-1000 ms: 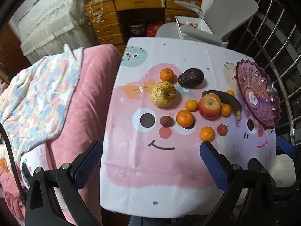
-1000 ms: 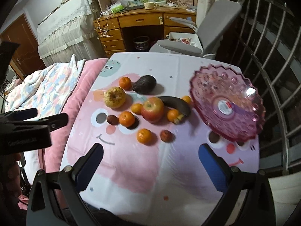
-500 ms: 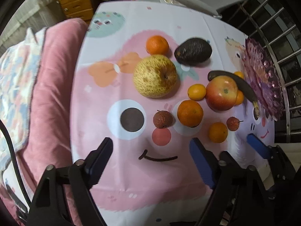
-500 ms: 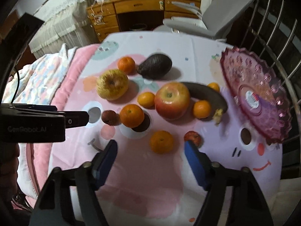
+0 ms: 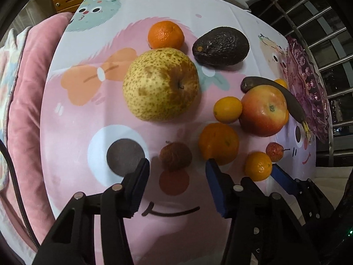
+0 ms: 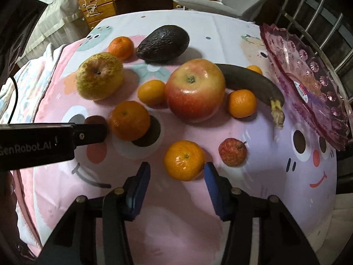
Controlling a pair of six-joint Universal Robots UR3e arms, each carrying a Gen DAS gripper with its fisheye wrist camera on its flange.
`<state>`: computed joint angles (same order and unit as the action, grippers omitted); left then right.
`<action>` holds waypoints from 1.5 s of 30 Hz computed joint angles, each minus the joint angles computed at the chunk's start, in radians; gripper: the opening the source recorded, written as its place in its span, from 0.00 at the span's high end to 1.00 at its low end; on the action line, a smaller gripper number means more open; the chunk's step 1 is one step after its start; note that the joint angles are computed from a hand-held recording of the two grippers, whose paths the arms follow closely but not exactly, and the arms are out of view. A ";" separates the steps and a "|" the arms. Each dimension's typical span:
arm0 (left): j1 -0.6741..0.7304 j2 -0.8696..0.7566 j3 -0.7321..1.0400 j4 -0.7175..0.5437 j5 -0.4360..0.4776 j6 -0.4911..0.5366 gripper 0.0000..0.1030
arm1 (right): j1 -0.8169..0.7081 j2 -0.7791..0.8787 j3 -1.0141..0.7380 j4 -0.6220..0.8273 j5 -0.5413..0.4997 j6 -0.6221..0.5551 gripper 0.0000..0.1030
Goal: Organize fruits
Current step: 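Grasp the small brown fruit with the left tool while the right tool grasps a mandarin, then carry both fruits over the pink bowl and open the left tool to drop the brown fruit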
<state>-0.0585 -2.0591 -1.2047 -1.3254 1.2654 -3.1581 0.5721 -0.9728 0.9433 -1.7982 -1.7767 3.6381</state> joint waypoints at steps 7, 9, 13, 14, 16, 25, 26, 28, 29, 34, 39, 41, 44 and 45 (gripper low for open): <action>0.013 -0.047 0.026 -0.009 -0.028 0.029 0.71 | 0.012 0.072 -0.091 0.037 -0.064 0.020 0.52; 0.017 -0.051 0.027 -0.008 -0.036 0.044 0.72 | 0.014 0.091 -0.123 0.063 -0.084 0.029 0.58; 0.038 -0.026 -0.014 0.007 -0.047 0.072 0.73 | 0.010 0.076 -0.084 0.026 -0.086 0.043 0.61; 0.042 -0.018 -0.025 0.012 -0.051 0.076 0.73 | 0.009 0.063 -0.063 0.014 -0.089 0.039 0.61; 0.045 0.000 -0.044 0.022 -0.052 0.083 0.73 | 0.013 0.049 -0.037 0.000 -0.095 0.041 0.62; 0.029 0.121 -0.091 0.028 -0.043 0.061 0.73 | 0.009 -0.060 0.091 -0.099 -0.029 -0.019 0.62; 0.024 0.134 -0.095 0.031 -0.041 0.050 0.73 | 0.004 -0.078 0.109 -0.112 -0.017 -0.037 0.62; 0.001 0.165 -0.090 0.037 -0.031 0.004 0.73 | -0.012 -0.128 0.160 -0.144 0.013 -0.081 0.62; -0.013 0.174 -0.081 0.040 -0.022 -0.021 0.73 | -0.023 -0.156 0.188 -0.158 0.028 -0.102 0.62; -0.120 0.193 -0.001 0.052 0.022 -0.162 0.73 | -0.095 -0.311 0.295 -0.179 0.079 -0.219 0.62; -0.246 0.158 0.130 0.060 0.091 -0.320 0.73 | -0.217 -0.482 0.399 -0.169 0.156 -0.374 0.62; -0.287 0.134 0.189 0.056 0.119 -0.355 0.73 | -0.264 -0.541 0.438 -0.169 0.175 -0.428 0.62; -0.369 0.041 0.351 0.041 0.169 -0.422 0.73 | -0.355 -0.626 0.496 -0.170 0.218 -0.508 0.62; -0.385 0.012 0.399 0.029 0.180 -0.431 0.73 | -0.394 -0.656 0.515 -0.169 0.239 -0.539 0.62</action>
<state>-0.4431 -2.0471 -0.8058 -1.2964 1.4454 -3.5891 0.1784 -1.6284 1.4585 -1.9668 -1.5381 3.0995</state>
